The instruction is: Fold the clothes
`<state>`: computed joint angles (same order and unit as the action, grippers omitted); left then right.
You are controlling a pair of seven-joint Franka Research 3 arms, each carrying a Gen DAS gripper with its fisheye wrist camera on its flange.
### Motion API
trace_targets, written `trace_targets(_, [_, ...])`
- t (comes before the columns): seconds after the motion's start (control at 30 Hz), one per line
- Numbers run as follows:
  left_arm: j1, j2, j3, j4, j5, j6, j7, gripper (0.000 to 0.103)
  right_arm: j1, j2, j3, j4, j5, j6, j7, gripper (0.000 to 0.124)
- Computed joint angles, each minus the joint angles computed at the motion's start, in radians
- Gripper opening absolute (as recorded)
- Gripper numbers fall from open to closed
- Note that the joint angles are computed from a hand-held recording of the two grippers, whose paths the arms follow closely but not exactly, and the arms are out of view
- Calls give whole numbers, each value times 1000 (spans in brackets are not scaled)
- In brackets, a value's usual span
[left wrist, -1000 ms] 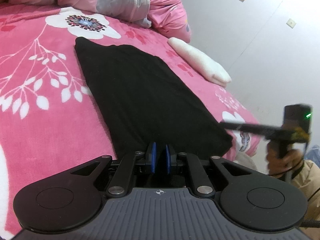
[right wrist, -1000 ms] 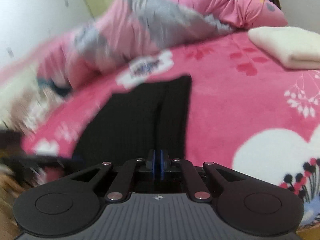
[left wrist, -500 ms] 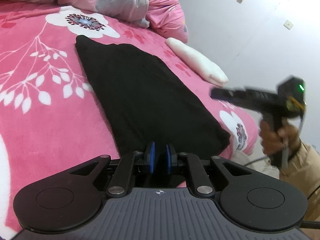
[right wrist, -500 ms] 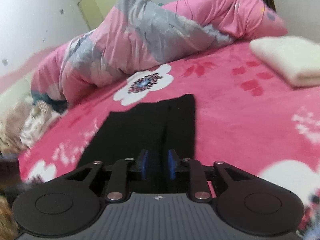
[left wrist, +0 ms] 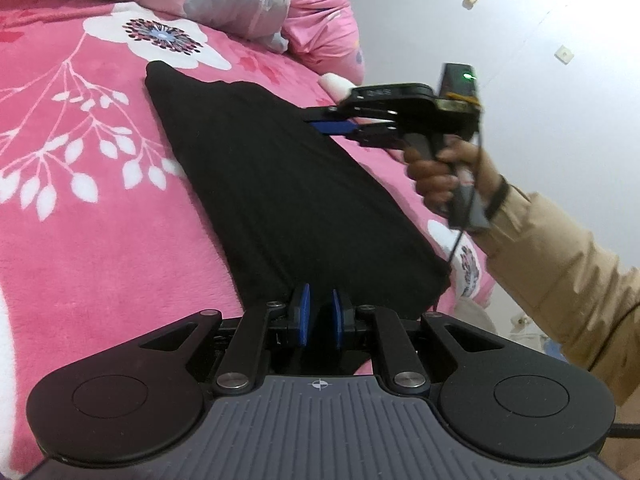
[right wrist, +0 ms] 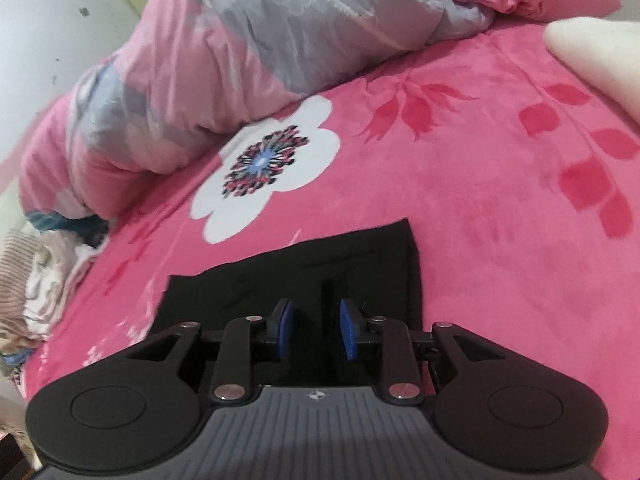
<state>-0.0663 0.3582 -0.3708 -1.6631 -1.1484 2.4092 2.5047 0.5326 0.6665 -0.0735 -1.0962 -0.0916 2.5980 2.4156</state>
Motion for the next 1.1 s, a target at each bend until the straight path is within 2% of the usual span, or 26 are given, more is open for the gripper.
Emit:
trace_targets(0.03, [4,3,-2,2,-7,-7,6,11,-3,15,2,21,2,-6,-6,27])
trace_targets(0.1, [12,9,-4,4,-22,-22,20,11,-4,30,1,43,-3,-4,-20,18])
trace_targets(0.13, [14,10,-4,5,-27,-28,25,12,2,26,-4,32,-10,15,-22,3])
trace_targets(0.17, [16,12,-4,6,-31,-33,31,12,17,21,-24,23,-32,29,-12,2])
trace_targets(0.37, [14,13,2,13,-27,-48,39,11,102,-3,-143,-15,-203,81,104,1])
trace_targets(0.63, [16,20,0,17,-27,-49,25,12,87,66,-129,53,-265,-12,104,1])
trace_targets(0.77, [16,14,2,15,-24,-49,13,12,104,9,-149,0,-299,-48,182,10])
trace_targets(0.83, [16,14,2,16,-26,-49,6,12,122,-90,-160,-130,-343,5,266,11])
trace_targets(0.9, [16,12,2,14,-28,-48,0,12,109,-186,-126,-258,-365,92,277,11])
trace_targets(0.97, [13,10,4,14,-27,-43,-11,12,76,-252,-52,-347,-338,149,196,11])
trace_targets(1.07, [7,2,5,9,-21,-29,-32,12,4,-290,82,-441,-181,215,12,11])
trace_targets(1.1, [6,-2,5,4,-22,-23,-37,12,4,-298,91,-466,-152,224,-15,10])
